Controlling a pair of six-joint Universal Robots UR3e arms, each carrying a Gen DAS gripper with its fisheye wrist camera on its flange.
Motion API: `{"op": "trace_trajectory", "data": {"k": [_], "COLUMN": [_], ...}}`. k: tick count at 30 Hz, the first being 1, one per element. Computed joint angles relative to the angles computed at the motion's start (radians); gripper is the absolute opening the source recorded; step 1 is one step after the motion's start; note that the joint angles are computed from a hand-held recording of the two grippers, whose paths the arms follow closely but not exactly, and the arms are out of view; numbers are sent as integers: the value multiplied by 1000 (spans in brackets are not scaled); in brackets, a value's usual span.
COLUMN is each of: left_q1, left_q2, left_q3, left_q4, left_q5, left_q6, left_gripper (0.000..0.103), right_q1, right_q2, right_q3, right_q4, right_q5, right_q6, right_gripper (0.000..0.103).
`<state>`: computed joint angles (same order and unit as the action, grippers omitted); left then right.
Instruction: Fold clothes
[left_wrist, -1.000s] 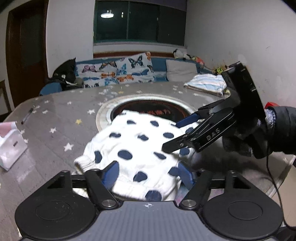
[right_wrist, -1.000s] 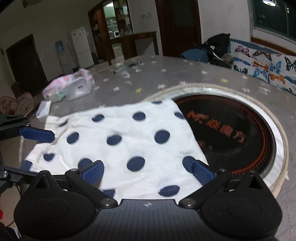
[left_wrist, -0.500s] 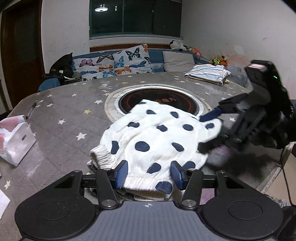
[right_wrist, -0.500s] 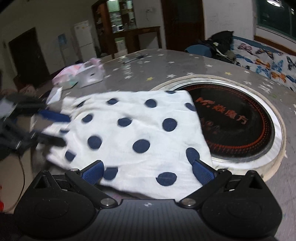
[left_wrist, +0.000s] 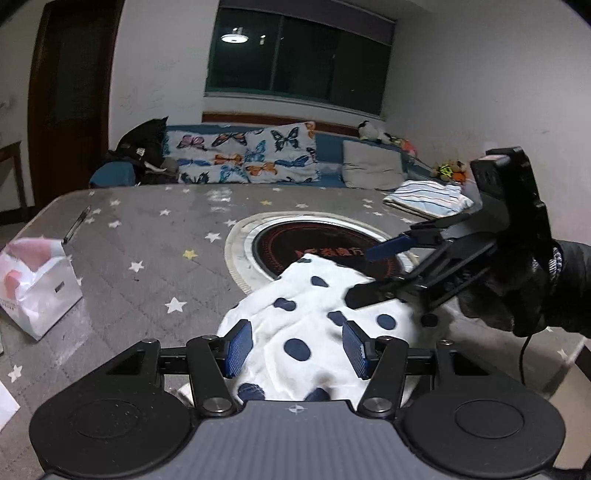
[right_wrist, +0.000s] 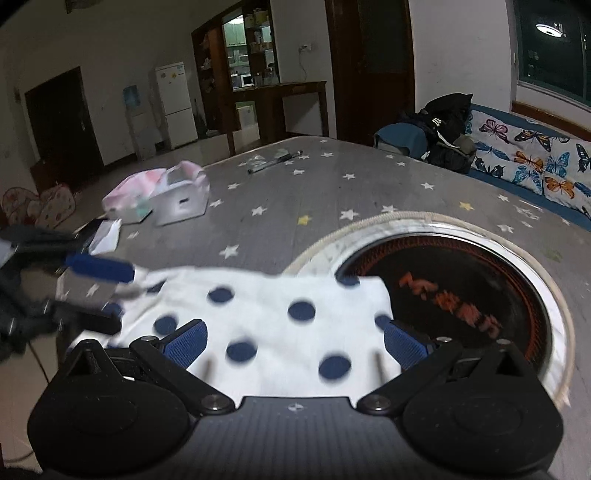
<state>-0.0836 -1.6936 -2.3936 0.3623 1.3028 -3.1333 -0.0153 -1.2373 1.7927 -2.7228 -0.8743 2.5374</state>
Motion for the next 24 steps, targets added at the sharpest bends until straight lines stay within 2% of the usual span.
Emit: {"op": "trace_trajectory", "data": {"k": [10, 17, 24], "left_q1": [24, 37, 19], "left_q2": [-51, -31, 33], "left_q3": [3, -14, -76], "left_q4": [-4, 16, 57], "left_q5": [9, 3, 63], "left_q6": [-4, -14, -53], "left_gripper": [57, 57, 58], "right_q1": [123, 122, 89], "right_q2": [248, 220, 53], "right_q3": [-288, -254, -64], "right_q4": [60, 43, 38], "right_q5": [-114, -117, -41], "right_q6": [104, 92, -15], "right_gripper": [103, 103, 103]}}
